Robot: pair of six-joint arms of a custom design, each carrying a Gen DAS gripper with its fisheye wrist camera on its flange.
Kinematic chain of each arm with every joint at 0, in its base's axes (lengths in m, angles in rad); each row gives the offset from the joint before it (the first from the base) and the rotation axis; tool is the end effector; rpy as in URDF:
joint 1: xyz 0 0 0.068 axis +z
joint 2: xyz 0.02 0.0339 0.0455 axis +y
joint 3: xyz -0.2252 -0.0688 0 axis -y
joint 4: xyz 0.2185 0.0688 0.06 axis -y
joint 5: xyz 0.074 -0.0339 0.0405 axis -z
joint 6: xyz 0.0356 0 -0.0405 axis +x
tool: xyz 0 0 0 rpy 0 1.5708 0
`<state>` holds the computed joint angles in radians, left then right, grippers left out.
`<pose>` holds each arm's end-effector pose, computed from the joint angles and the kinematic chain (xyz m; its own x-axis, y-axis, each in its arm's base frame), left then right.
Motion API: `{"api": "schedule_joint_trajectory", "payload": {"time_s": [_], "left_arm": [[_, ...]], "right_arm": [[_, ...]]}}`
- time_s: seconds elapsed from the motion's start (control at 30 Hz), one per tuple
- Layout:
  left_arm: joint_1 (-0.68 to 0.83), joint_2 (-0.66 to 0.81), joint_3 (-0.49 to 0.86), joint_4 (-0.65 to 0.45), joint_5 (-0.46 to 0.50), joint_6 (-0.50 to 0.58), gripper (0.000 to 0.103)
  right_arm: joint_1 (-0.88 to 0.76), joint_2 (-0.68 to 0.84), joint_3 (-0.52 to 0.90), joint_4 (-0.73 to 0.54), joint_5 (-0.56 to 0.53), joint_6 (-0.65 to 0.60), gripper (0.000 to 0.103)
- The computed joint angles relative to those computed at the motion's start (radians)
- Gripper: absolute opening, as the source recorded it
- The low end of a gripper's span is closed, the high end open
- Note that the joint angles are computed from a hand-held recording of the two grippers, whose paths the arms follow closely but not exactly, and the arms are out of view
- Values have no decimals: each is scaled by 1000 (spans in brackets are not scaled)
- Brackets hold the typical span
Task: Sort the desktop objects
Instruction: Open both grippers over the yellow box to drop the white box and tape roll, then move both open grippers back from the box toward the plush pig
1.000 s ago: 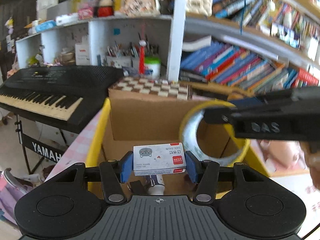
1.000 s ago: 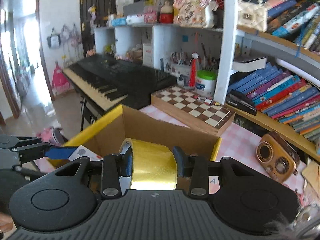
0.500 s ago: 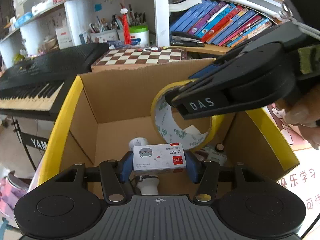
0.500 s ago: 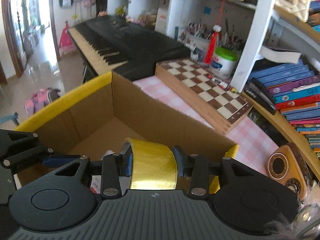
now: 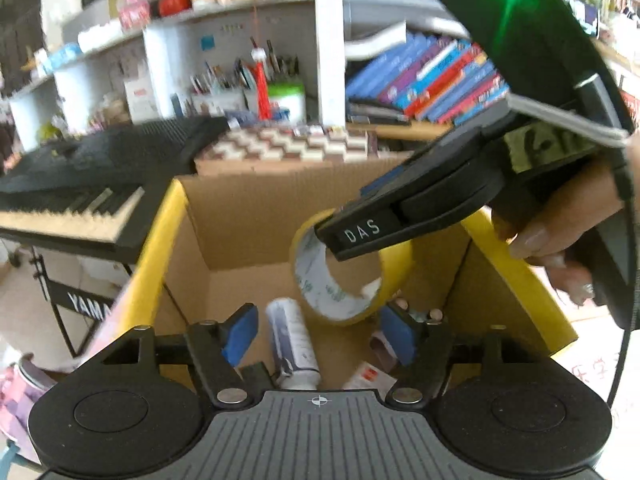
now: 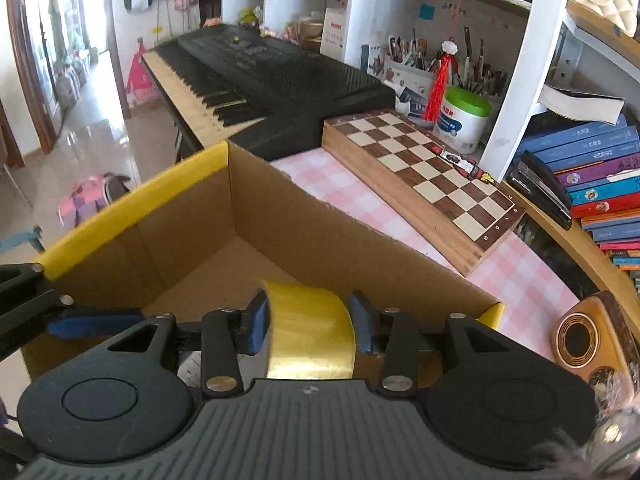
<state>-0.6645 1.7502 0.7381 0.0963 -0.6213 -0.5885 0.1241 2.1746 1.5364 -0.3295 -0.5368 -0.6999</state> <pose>0.2408 -0.1623 0.1000 -0.6427 -0.0699 -0.7629 -0.1617 0.9858 0.0458 0.4130 0.0699 0.1308 -0.3712 -0.6041 -0.7051 -0.8279 0.5591 -0.0432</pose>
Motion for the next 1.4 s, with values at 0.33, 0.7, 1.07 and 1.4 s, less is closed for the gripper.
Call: {"api": "schedule_joint_trajectory", "payload": {"time_s": [0.33, 0.7, 1.07, 1.4], "left_arm": [[-79, -205, -120, -48, -159, -53, 82], [-170, -433, -247, -161, -248, -152, 86], [-324, -634, -324, -386, -344, -374, 86], [-533, -619, -297, -588, -415, -639, 86]], "right_arm": [[-68, -197, -191, 134, -113, 148, 49], [-166, -480, -504, 249, -145, 211, 49], [-343, -745, -826, 350, -134, 268, 48], [-570, -1030, -1109, 262, -204, 162, 48]]}}
